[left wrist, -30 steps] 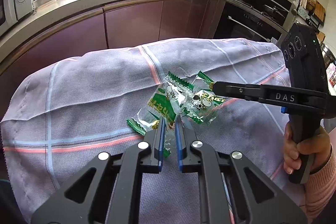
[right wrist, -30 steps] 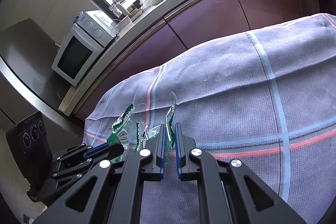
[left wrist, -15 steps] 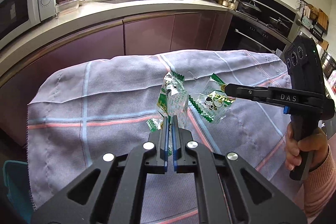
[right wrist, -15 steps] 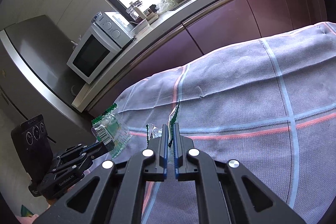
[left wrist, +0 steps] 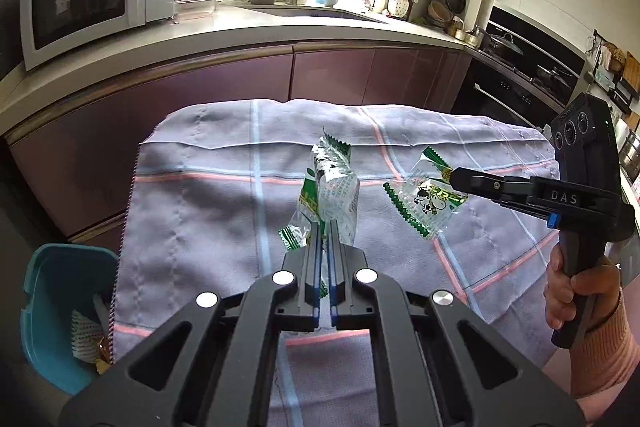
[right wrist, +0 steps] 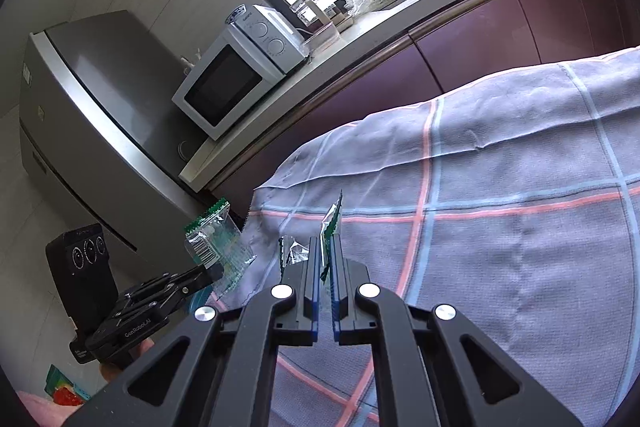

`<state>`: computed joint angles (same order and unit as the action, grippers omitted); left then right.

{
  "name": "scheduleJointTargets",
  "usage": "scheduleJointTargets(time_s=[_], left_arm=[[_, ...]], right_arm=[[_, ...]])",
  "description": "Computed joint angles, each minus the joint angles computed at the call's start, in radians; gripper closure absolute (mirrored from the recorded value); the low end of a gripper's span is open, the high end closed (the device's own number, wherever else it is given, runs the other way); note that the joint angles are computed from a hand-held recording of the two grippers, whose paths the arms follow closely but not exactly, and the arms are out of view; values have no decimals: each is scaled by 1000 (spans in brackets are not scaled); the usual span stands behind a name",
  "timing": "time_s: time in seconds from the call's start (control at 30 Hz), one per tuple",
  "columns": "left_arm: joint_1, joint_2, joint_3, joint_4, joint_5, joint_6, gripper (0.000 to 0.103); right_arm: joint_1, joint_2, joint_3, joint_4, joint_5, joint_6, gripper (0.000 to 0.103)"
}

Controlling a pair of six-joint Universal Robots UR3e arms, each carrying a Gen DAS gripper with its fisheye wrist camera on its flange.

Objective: Collect trash
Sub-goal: 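Carry both green wrappers in the two tools to the teal bin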

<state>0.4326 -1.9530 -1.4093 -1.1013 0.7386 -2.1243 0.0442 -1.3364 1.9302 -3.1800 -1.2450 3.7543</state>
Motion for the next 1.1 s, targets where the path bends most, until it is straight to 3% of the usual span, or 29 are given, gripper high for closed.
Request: scheduleJointTargets(time_s=[0.2,0.67,1.1], left_arm=[[99,14,-5,-36,-2,30,100],[248,47,-56,29,-9,39,100],[322,-31,42,25,-16,-2,100]], right_arm=[[89,94,-131,30,-15,7,99],[229,340,-511,163,-3,0,99],[304,594,-1001,424,12,-43,99]])
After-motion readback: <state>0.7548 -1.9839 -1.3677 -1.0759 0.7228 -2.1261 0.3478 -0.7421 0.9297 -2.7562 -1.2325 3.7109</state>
